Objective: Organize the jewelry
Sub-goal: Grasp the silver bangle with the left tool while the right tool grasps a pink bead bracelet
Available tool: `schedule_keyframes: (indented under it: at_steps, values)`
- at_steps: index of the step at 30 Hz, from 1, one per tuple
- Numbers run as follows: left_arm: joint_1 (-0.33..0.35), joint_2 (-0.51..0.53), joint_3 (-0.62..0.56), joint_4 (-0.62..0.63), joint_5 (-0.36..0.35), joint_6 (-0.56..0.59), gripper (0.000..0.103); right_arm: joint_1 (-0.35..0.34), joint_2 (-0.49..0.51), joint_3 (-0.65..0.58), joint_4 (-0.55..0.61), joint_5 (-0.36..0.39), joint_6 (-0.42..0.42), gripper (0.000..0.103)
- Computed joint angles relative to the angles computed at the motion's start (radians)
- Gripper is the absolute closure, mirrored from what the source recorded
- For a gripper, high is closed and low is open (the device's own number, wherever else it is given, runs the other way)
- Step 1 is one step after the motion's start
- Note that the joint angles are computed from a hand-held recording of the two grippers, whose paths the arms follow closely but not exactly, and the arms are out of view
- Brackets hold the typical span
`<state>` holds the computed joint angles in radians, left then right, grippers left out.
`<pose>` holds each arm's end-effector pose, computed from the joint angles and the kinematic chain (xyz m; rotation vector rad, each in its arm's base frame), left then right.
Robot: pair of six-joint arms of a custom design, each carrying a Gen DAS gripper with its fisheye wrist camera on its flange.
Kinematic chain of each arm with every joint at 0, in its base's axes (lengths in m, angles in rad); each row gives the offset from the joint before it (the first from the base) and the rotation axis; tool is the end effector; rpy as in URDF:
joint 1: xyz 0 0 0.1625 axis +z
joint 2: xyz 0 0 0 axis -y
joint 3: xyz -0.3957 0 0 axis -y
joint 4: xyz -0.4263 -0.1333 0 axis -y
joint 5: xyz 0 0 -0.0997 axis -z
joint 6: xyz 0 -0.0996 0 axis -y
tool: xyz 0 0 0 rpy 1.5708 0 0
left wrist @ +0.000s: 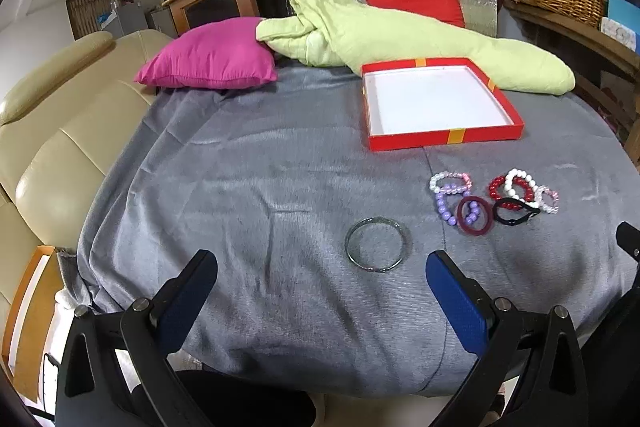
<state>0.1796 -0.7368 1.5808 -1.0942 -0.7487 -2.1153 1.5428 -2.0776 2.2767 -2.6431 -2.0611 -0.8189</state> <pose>-0.4899 -0.2986 -0.0036 -0.0660 1.8509 -0.9992 0.0764 -0.3595 0.4441 0.6261 -2.1838 0.7280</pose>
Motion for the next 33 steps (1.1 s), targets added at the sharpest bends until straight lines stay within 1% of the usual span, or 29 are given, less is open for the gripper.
schedule_keyframes:
  at_steps: [4, 6, 7, 9, 13, 15, 16, 18, 19, 22, 23, 24, 25, 26, 27, 28, 30, 31, 32, 33]
  values:
    - [0.013, -0.009, 0.021, -0.03, 0.0, 0.02, 0.0, -0.001, 0.024, -0.003, -0.015, -0.009, 0.001, 0.0]
    - [0.021, -0.022, 0.045, -0.068, 0.005, 0.046, 0.0, -0.006, 0.038, -0.007, -0.019, -0.006, -0.001, 0.0]
    - [0.027, -0.032, 0.061, -0.095, 0.007, 0.064, 0.0, -0.015, 0.046, -0.015, -0.008, 0.008, 0.001, 0.0]
    - [0.039, -0.06, 0.108, -0.164, 0.014, 0.11, 0.0, -0.043, 0.056, -0.045, 0.052, 0.06, 0.015, 0.0]
    - [0.06, -0.112, 0.196, -0.289, 0.034, 0.203, 0.0, -0.114, 0.12, -0.148, 0.187, 0.168, 0.084, 0.0]
    - [0.074, -0.148, 0.256, -0.402, 0.049, 0.277, 0.0, -0.139, 0.16, -0.195, 0.239, 0.204, 0.11, 0.0]
    - [0.081, -0.159, 0.275, -0.446, 0.053, 0.305, 0.0, -0.155, 0.185, -0.226, 0.281, 0.234, 0.126, 0.0]
    - [0.097, -0.179, 0.319, -0.564, 0.065, 0.38, 0.0, -0.168, 0.225, -0.267, 0.331, 0.261, 0.143, 0.005]
    - [0.104, -0.185, 0.334, -0.612, 0.064, 0.408, 0.0, -0.167, 0.25, -0.288, 0.354, 0.263, 0.149, 0.007]
    - [0.126, -0.196, 0.373, -0.748, 0.06, 0.481, 0.002, -0.157, 0.305, -0.308, 0.334, 0.236, 0.143, 0.02]
    - [0.132, -0.199, 0.383, -0.782, 0.056, 0.499, 0.006, -0.157, 0.321, -0.309, 0.321, 0.228, 0.131, 0.028]
    - [0.142, -0.201, 0.392, -0.821, 0.047, 0.52, 0.014, -0.157, 0.336, -0.315, 0.327, 0.226, 0.125, 0.035]
    - [0.146, -0.203, 0.396, -0.841, 0.044, 0.532, 0.018, -0.156, 0.349, -0.319, 0.332, 0.22, 0.122, 0.039]
    - [0.153, -0.204, 0.401, -0.873, 0.04, 0.556, 0.023, -0.151, 0.37, -0.321, 0.326, 0.199, 0.126, 0.048]
    - [0.16, -0.201, 0.401, -0.887, 0.039, 0.572, 0.025, -0.148, 0.385, -0.323, 0.322, 0.183, 0.131, 0.054]
    - [0.163, -0.201, 0.4, -0.89, 0.038, 0.576, 0.027, -0.146, 0.392, -0.322, 0.315, 0.174, 0.131, 0.056]
    - [0.172, -0.197, 0.399, -0.912, 0.038, 0.601, 0.036, -0.145, 0.398, -0.31, 0.268, 0.171, 0.104, 0.066]
    - [0.177, -0.195, 0.399, -0.929, 0.036, 0.621, 0.037, -0.144, 0.4, -0.304, 0.252, 0.175, 0.093, 0.07]
    - [0.184, -0.191, 0.397, -0.943, 0.033, 0.638, 0.042, -0.142, 0.406, -0.301, 0.24, 0.172, 0.084, 0.081]
    - [0.19, -0.188, 0.394, -0.95, 0.031, 0.649, 0.048, -0.141, 0.408, -0.296, 0.227, 0.168, 0.076, 0.087]
